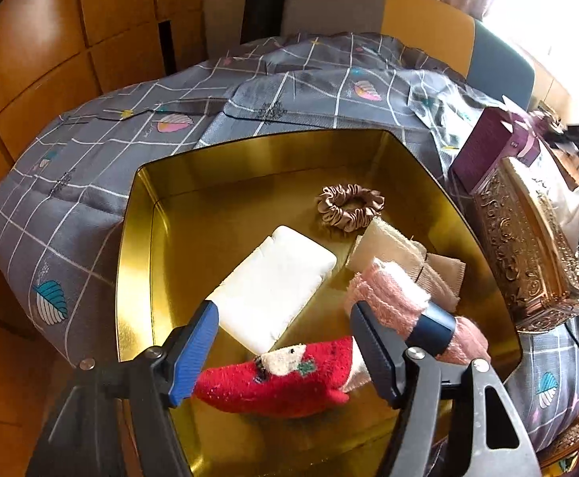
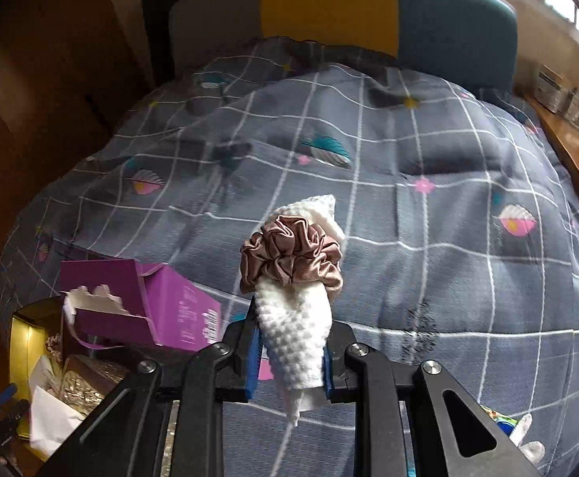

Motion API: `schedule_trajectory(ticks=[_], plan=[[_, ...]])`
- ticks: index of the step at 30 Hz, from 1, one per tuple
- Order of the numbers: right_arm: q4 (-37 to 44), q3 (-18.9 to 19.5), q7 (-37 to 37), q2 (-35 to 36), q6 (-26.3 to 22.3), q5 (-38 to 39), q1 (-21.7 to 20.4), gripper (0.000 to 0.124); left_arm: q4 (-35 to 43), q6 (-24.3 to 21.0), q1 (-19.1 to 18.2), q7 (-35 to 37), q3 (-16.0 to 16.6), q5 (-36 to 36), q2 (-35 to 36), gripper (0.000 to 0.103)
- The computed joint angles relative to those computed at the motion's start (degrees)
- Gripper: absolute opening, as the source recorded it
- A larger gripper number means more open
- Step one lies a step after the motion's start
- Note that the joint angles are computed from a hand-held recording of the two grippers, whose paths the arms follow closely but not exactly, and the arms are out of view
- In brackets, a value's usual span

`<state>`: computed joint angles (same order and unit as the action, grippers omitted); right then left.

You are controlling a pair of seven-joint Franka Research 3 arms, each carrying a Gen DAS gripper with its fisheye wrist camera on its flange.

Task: Organize soft objects
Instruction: 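Carry the sponge into the gold tray with left while right grasps the white towel roll, then carry the white towel roll with scrunchie into the gold tray, open right gripper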

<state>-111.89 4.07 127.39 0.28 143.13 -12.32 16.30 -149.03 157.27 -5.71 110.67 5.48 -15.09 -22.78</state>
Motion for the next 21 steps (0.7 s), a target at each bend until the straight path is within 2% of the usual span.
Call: schedule_trajectory(ticks=[8, 13, 15, 21], plan=[[12.0, 2.48, -6.0, 7.59, 0.83, 1.19, 6.23, 0.024, -2.28, -0.04, 0.3, -0.02, 0.84, 0.24, -3.23, 0.071], [16.09, 4.13, -12.76, 11.14, 1.05, 5.34, 10.99, 0.024, -5.19, 2.61, 3.96, -5.78, -2.46, 6.23, -6.43, 0.071], [17.99, 4.87, -15.32, 12.96, -0.83, 7.73, 12.82, 0.024, -5.95, 3.04, 4.9, -8.46, -2.92, 8.45, -7.58, 0.071], [23.08, 6.32, -20.37, 18.66, -6.2, 13.76, 17.64, 0.025, -8.05, 5.18, 4.29, -11.59, -1.68, 12.4, -10.61, 0.071]])
